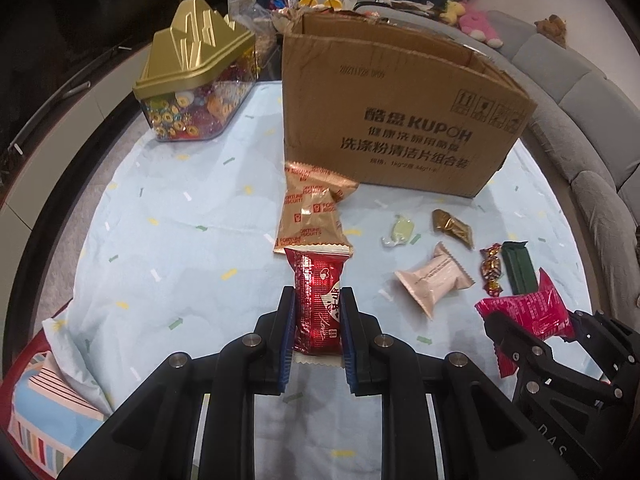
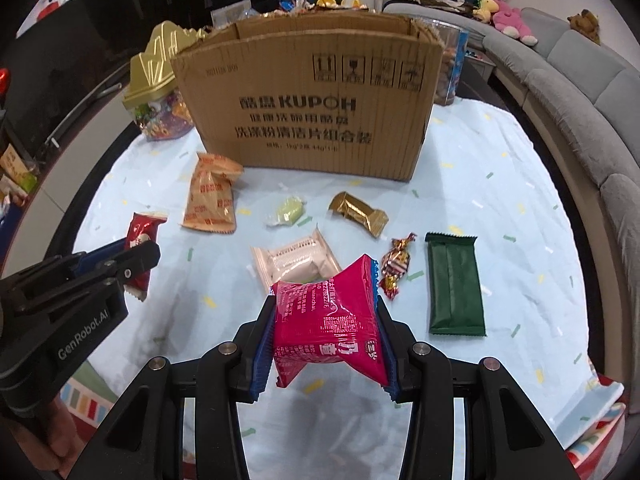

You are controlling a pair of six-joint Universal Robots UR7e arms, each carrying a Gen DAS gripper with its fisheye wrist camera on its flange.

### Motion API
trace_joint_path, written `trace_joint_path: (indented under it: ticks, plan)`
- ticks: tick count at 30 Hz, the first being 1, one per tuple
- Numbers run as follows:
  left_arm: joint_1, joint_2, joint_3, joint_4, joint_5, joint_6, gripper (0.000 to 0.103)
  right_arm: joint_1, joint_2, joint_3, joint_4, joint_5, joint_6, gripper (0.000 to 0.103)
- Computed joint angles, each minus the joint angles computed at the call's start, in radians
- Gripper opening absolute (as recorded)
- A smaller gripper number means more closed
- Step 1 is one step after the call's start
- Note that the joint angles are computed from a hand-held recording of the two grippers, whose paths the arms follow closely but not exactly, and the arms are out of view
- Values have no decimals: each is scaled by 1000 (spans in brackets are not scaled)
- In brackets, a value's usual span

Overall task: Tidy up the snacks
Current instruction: 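Lift the red wrapper and pink packet and carry both toward the cardboard box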

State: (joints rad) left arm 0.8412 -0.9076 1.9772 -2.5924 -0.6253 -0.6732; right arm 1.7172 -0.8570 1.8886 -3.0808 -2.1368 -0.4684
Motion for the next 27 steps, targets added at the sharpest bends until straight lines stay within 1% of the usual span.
trace_joint_path:
  ticks: [13,19,27]
  plan:
    - [-47,-24,-12,21,35,2,21,31,-31,-15,-8,19,12,45]
    - [-58,-25,-25,32,40,9,21,41,-38,-27,-3,23,18,45]
    - [-67,-17,-49,20,30,40,21,52,-45,-47,0,20,23,45]
